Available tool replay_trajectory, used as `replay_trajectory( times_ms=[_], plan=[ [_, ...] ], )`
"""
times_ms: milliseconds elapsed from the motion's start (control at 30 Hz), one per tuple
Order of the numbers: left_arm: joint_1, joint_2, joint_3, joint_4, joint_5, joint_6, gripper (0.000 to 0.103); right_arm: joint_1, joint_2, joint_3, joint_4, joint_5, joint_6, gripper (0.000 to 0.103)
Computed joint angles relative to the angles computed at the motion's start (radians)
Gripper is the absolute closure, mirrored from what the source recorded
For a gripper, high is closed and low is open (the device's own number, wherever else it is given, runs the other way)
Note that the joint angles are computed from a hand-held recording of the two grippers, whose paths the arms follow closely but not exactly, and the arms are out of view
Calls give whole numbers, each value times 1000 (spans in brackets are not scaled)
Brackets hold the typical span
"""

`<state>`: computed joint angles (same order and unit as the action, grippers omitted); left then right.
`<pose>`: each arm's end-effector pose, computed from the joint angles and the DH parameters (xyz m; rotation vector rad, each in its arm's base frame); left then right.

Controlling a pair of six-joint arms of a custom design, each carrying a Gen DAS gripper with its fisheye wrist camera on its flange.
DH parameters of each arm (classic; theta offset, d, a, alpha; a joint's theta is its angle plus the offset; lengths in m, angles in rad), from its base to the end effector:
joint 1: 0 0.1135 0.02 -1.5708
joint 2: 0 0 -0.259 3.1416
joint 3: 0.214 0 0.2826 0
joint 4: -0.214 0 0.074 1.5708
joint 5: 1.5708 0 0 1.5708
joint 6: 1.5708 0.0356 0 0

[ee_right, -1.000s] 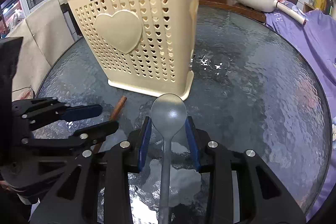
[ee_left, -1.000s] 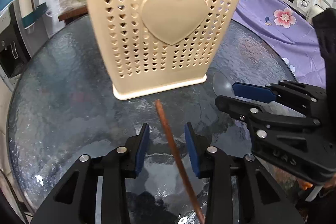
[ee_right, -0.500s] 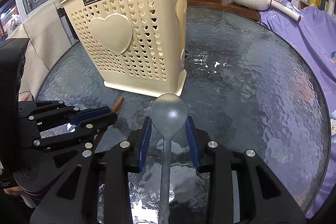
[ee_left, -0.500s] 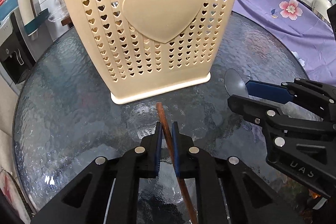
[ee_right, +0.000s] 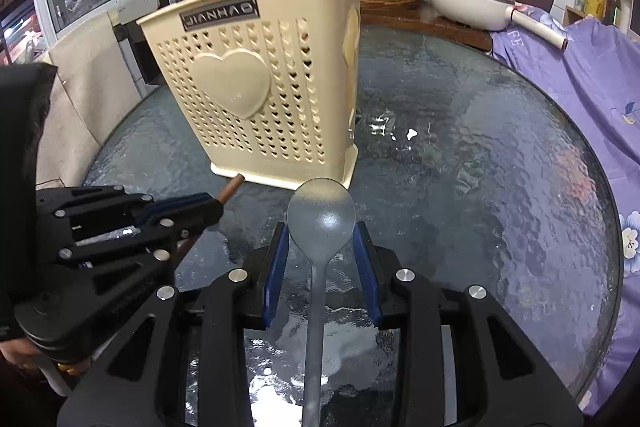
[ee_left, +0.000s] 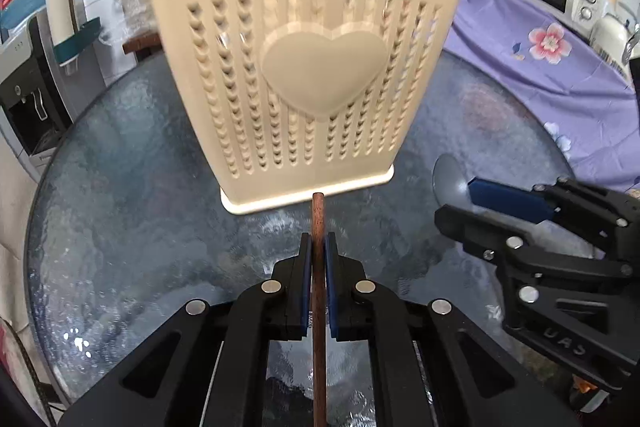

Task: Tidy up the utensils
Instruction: 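Grasp the wooden chopstick with the left tool while the right tool grasps the clear spoon, then lift the wooden chopstick with the left tool while the right tool lifts the clear spoon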

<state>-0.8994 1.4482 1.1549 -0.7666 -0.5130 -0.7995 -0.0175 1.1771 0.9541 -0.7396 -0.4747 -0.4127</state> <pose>0.2136 -0.2408 0.2566 -0.0449 2.4345 -0.0556 0.2639 0.0117 0.2634 -0.6560 2.3397 0.4103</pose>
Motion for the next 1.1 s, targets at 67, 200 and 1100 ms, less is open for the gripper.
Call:
replay_trajectory(
  times_ms=[67, 200, 1100],
  plan=[
    [-11, -41, -11, -6, -18, -8, 97, -11, -12, 7, -14, -21, -4, 69],
    [-48, -125, -28, -33, -70, -34, 97, -29, -40, 27, -54, -70, -6, 69],
    [-96, -277, -67, -65, -154, -65, 97, 81, 50, -11, 17, 82, -1, 60]
  ],
)
